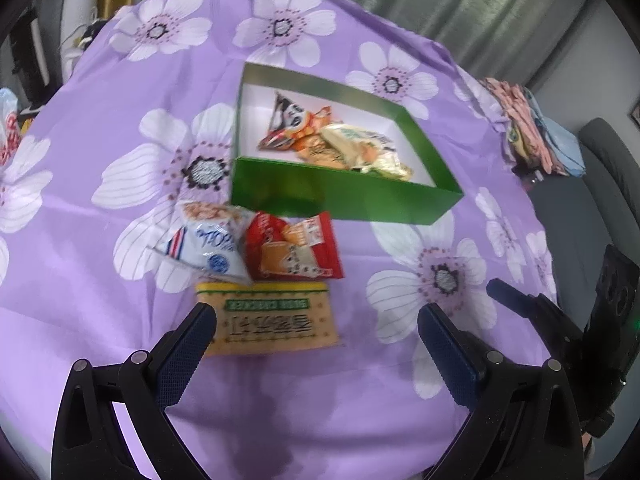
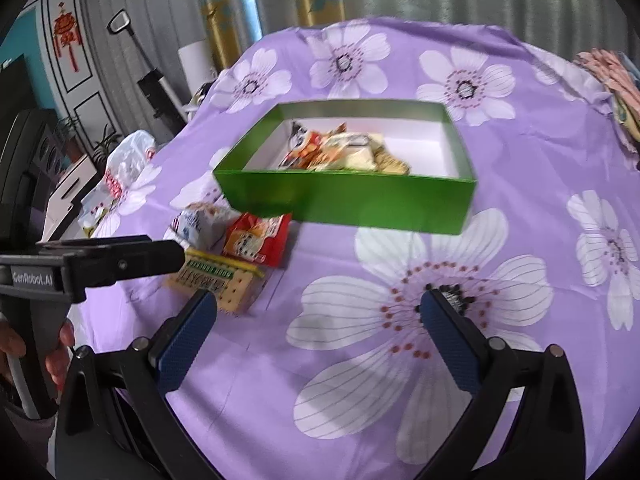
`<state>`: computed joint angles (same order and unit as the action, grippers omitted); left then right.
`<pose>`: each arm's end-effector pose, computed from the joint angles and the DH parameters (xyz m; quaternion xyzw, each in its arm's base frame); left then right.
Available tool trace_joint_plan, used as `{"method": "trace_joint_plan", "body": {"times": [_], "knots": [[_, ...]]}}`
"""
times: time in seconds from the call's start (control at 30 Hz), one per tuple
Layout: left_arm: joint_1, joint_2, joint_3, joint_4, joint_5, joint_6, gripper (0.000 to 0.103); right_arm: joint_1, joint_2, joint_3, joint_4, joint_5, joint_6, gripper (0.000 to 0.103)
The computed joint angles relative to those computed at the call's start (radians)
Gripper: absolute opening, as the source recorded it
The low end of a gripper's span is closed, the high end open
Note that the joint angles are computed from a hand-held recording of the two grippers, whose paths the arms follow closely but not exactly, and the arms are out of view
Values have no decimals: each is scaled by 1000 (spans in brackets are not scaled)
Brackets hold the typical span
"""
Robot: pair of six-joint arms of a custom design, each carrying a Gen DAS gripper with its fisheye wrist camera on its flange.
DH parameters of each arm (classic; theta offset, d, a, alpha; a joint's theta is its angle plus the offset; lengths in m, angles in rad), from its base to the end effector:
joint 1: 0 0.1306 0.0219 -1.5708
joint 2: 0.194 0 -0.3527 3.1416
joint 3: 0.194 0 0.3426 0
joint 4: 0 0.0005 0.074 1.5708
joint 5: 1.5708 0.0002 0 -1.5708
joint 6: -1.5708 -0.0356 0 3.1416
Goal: Organize snacks
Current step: 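Move the right tool to the SODA CRACKER packet and grasp it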
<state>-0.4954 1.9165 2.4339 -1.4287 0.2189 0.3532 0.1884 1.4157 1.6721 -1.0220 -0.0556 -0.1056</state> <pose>0.4953 -0.2770 0.5166 0.1021 0.9356 -0.2267 0.2508 0.4377 0.0850 0.4939 -0.0489 0.9185 0.0827 0.3837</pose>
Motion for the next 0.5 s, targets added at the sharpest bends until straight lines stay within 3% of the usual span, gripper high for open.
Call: {"method": "trace_joint_plan", "body": {"times": [0.3, 0.5], "knots": [[17, -50, -146, 62, -68, -8, 100, 34, 51, -15, -6, -99, 25, 102], [38, -77, -240, 120, -59, 2, 100, 47, 86, -22, 6, -155, 40, 101]]}}
